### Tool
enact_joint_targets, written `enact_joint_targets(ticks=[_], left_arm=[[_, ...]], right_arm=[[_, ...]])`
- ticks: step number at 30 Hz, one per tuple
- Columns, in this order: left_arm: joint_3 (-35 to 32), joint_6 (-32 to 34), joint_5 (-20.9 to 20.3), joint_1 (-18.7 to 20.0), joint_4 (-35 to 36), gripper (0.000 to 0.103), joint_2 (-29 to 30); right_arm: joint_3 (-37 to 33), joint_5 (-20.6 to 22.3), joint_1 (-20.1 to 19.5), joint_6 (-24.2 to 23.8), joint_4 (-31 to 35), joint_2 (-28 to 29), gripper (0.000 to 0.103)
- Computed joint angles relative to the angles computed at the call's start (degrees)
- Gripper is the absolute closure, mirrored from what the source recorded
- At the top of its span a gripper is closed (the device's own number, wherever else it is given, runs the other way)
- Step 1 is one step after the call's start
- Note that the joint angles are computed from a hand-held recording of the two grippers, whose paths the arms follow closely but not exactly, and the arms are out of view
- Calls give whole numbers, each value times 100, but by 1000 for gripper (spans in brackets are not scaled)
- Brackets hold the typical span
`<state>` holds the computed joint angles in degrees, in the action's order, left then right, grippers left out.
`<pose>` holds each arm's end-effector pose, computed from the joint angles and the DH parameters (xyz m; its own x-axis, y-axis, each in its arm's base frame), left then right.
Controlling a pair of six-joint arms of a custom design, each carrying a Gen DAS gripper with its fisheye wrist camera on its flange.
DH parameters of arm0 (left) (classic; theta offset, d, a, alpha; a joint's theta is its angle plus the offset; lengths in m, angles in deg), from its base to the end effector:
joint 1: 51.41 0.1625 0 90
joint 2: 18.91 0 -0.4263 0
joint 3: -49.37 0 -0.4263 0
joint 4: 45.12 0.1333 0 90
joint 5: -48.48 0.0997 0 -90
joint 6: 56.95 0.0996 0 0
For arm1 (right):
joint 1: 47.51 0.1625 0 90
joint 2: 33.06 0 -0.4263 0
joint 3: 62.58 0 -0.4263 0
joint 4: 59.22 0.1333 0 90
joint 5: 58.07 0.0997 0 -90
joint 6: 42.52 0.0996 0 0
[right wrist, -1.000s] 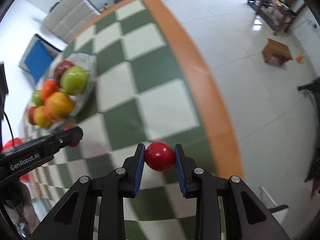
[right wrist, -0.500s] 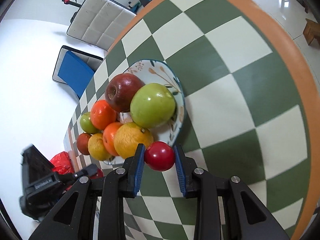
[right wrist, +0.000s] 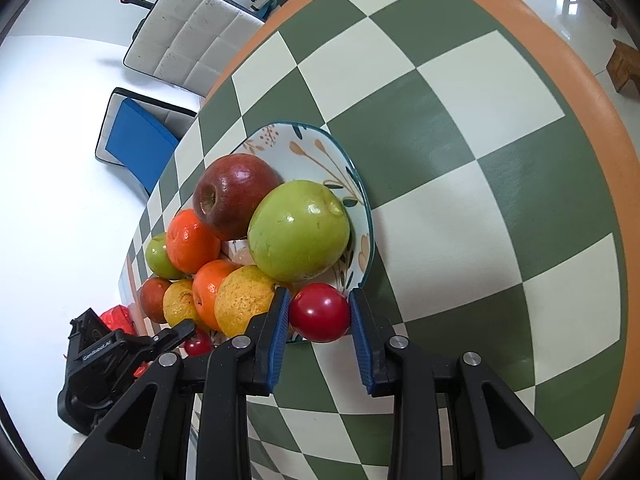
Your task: Organize fruits
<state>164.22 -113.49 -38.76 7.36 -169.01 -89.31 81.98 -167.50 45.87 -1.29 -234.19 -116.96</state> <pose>-0.1552 -0.5223 0.1495 -0.8936 -0.4116 -0.1790 -0.4277 0.9018 0.0616 0.1226 -0.3771 0.1702 -0.7495 0.6606 -0.0433 0.5854 0.6307 -0.5094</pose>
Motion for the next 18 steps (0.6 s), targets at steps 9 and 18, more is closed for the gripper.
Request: enact_joint_targets(ticks=[9, 18], left_arm=[[-174, 237, 79, -148, 306, 71, 77], [-386, 1435, 1994, -1078, 1858, 60, 92]], right_arm=[[-46, -38, 21, 72, 324, -81, 51], [-451, -1387, 1033, -55, 1482, -158, 41]])
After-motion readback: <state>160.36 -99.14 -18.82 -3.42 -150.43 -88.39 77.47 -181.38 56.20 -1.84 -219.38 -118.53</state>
